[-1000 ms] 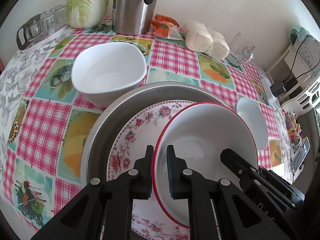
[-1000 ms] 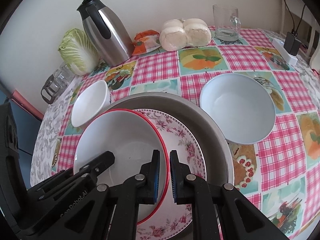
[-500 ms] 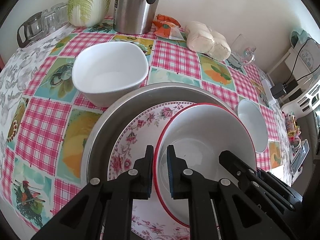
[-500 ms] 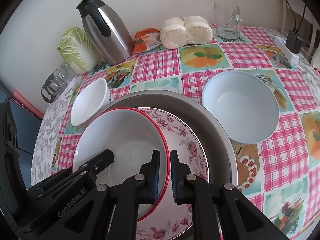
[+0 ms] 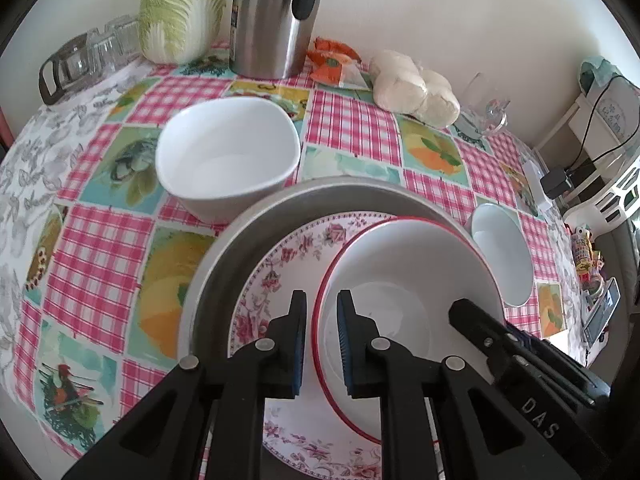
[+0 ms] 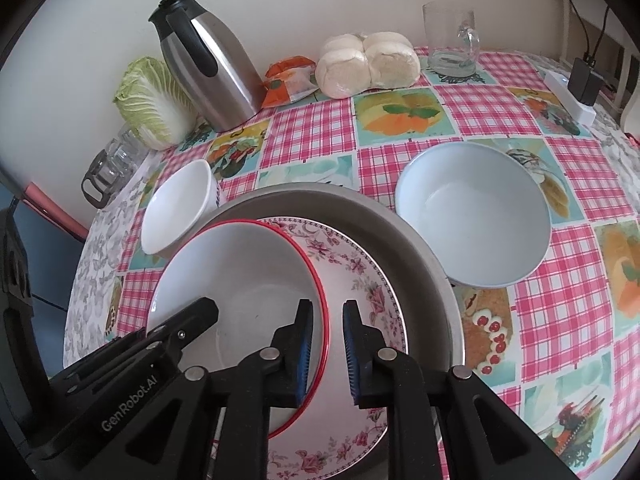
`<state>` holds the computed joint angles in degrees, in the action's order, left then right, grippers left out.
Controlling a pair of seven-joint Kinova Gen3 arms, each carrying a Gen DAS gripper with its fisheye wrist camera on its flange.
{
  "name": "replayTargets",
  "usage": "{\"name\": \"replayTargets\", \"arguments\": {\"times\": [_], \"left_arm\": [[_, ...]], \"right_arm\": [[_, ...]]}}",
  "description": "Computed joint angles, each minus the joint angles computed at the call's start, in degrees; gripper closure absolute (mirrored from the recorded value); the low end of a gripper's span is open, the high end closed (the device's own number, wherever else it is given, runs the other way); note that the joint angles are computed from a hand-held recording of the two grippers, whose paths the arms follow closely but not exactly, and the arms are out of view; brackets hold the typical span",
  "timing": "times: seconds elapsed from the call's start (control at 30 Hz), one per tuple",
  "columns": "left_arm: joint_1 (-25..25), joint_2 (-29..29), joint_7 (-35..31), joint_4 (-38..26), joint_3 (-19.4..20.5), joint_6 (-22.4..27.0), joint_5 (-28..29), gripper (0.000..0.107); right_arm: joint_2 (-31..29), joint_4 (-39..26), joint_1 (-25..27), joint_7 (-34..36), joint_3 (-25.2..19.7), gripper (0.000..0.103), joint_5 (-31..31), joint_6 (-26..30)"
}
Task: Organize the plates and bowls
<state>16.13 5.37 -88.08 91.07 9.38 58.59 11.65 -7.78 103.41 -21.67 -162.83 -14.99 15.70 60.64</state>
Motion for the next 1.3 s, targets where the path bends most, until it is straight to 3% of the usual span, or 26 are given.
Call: {"name": "replayTargets", "arguments": {"times": [0.13,0.3,0.37,0.43,0.57,0.63,0.73,1.03,1.13,1.23,1.3], "left_arm": [[-0.43,-1.49,-1.03,0.1,-0.19,-0.28,0.74,0.088],[-0.67,-3.22,-1.64,0.28,-0.31,-1.18,1.32,0.063],[-1.15,-3.86,-1.96,0.53,-0.65,-1.42,2.33,0.045],[-1.6,-4.31,-1.19,0.57,-0.97,-1.27,2.54,0.042],[-1.78,-5.13,1.71,0.8,-1.02,-1.65,-0.02,0.039],[-2.13,-5.41,2.41,0.94,-1.24,-1.73,-0.5,0.037],[-2.17,-5.5,4.56,1.06,-1.07,-1.89,-2.74,0.024],[-1.71,-4.84,8.21,1.08,-0.68,-1.71,-6.96,0.023],[-1.62,-4.74,8.98,1.18,-0.73,-1.84,-7.78,0.022],[-1.33,-4.65,10.55,1.28,-0.58,-1.9,-9.46,0.009],[-1.19,-4.83,11.35,1.65,-0.54,-2.42,-10.26,0.008]], "right_arm": [[-0.99,-0.71,0.06,-0.74,-0.67,0.086,1.25,0.93],[-1.94,-1.95,0.25,-2.17,-2.02,0.086,3.28,2.72],[-2.06,-2.64,0.31,-2.89,-2.56,0.084,4.05,3.88],[-2.01,-3.2,0.29,-3.26,-2.81,0.069,4.42,5.06],[-1.92,-3.86,0.0,-4.3,-3.25,0.056,5.25,7.01],[-1.71,-4.0,-0.14,-4.91,-3.36,0.039,5.59,7.77],[-1.45,-4.25,-0.32,-5.3,-2.89,0.032,5.37,8.63],[-1.7,-3.57,-0.29,-6.24,-2.36,0.005,5.14,8.65],[-1.62,-3.65,-0.37,-6.3,-2.59,0.002,5.54,8.85],[-1.48,-3.71,-0.53,-6.35,-2.72,0.0,5.84,8.96],[-1.44,-3.65,-0.67,-6.33,-2.72,0.0,5.89,8.91]]}}
